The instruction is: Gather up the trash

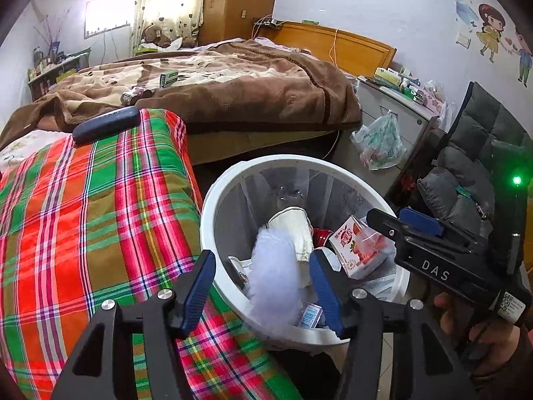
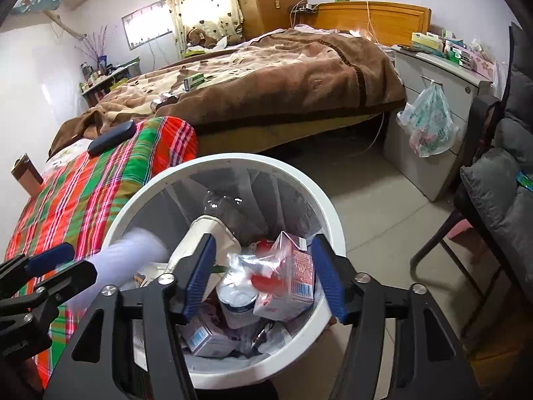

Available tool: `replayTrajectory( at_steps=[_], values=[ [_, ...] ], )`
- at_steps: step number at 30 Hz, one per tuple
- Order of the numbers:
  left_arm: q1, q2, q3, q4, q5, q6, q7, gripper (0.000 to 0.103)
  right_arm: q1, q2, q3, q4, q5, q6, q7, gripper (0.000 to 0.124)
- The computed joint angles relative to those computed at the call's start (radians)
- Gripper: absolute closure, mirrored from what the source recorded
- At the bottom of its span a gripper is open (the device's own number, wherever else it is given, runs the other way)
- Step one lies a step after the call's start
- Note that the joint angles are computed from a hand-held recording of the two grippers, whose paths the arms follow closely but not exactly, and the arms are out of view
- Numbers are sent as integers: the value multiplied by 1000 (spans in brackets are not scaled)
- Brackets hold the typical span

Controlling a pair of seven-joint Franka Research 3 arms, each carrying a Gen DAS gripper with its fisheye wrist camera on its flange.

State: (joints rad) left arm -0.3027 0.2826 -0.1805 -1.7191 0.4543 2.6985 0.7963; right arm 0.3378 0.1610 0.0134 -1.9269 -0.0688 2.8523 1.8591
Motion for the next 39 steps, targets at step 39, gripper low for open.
replayTrajectory(
  at_steps=[39],
  values=[
    [10, -347, -87, -356, 625, -163, -678, 41, -108, -235, 130, -286, -644, 204, 675, 62]
  ],
)
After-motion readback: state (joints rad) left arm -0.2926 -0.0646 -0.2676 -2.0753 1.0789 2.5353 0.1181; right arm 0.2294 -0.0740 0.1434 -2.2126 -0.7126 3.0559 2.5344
